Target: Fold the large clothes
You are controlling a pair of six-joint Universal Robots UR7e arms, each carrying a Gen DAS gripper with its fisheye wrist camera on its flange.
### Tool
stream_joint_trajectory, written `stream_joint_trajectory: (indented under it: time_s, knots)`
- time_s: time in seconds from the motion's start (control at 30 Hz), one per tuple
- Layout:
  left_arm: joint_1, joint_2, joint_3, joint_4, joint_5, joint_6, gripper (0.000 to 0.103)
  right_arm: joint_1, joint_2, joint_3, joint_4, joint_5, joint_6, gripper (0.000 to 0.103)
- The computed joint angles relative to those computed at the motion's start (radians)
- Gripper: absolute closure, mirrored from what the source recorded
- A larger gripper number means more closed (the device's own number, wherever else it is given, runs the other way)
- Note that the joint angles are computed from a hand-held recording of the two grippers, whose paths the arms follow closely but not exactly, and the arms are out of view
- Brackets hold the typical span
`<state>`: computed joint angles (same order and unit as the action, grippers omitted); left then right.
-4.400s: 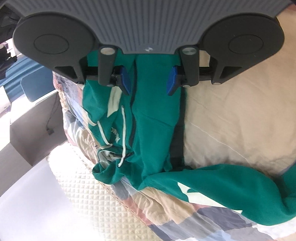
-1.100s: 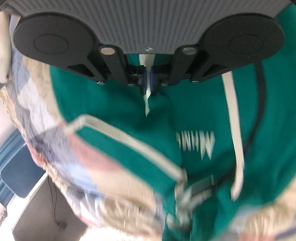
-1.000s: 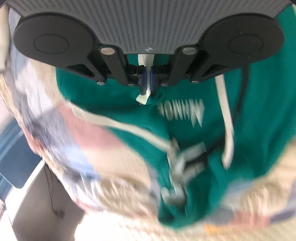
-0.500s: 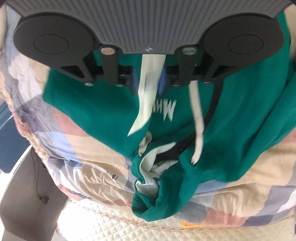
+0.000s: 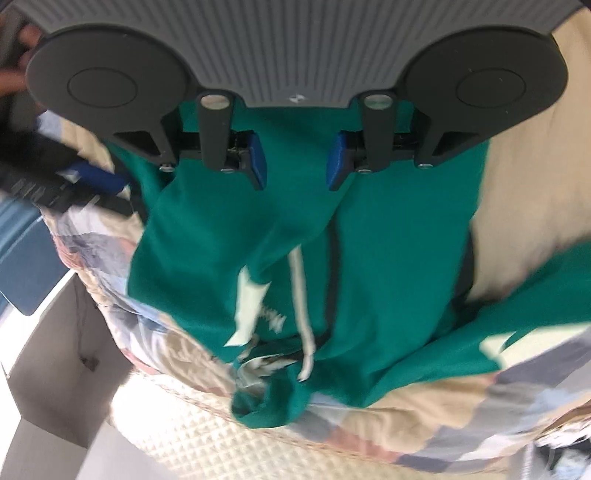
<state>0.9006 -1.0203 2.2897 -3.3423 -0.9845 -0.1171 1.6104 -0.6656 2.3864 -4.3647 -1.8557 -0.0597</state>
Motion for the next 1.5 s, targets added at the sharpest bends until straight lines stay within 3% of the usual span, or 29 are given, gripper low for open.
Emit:
stream_joint_trajectory:
  time_s: [0.2,0.33,0.43,0.5,0.63,0.7,0.77,0.93,1.07,1.13,1.23,1.33,1.5]
  knots:
    - [-0.002,0.002,0.063,-0.087,0.006,0.089,0.062,0.049,0.015,0.004,-0.027,0.012,-0.038,0.048]
    - [0.006,0.029,0.036,-0.052,0.030,0.086,0.063,0.076,0.044,-0.049,0.034,-0.024,-0.110,0.049]
    - [0.016,0.034,0.019,-0.037,0.023,0.092,0.063,0.084,0.066,-0.099,0.105,-0.052,-0.160,0.059]
    - [0.022,0.031,0.017,-0.035,0.015,0.089,0.063,0.075,0.077,-0.119,0.140,-0.060,-0.186,0.059]
    - [0.038,0.032,0.012,-0.065,-0.011,0.093,0.062,0.035,0.069,-0.137,0.263,-0.068,-0.136,0.060]
    - [0.042,0.023,0.015,-0.080,-0.022,0.064,0.062,0.009,0.072,-0.132,0.265,-0.035,-0.119,0.061]
    - [0.042,0.009,0.023,-0.108,-0.019,0.046,0.062,0.019,0.069,-0.136,0.278,-0.052,-0.132,0.062]
    - [0.030,-0.027,0.055,-0.204,0.081,-0.001,0.041,0.051,0.087,-0.152,0.277,-0.110,-0.179,0.060]
    - [0.027,-0.062,0.032,-0.125,0.230,0.013,0.039,0.057,0.065,-0.128,0.287,-0.114,-0.164,0.060]
    - [0.046,-0.085,0.013,-0.072,0.265,0.012,0.035,0.059,0.054,-0.110,0.287,-0.104,-0.153,0.060]
    - [0.098,-0.137,-0.019,0.028,0.257,-0.038,0.030,0.062,0.043,-0.091,0.289,-0.094,-0.128,0.059]
    - [0.182,-0.182,-0.059,0.079,0.154,-0.072,0.027,0.069,0.036,-0.077,0.280,-0.086,-0.121,0.059]
    - [0.282,-0.167,-0.098,0.004,0.071,-0.098,0.023,0.080,0.035,-0.066,0.253,-0.066,-0.136,0.058]
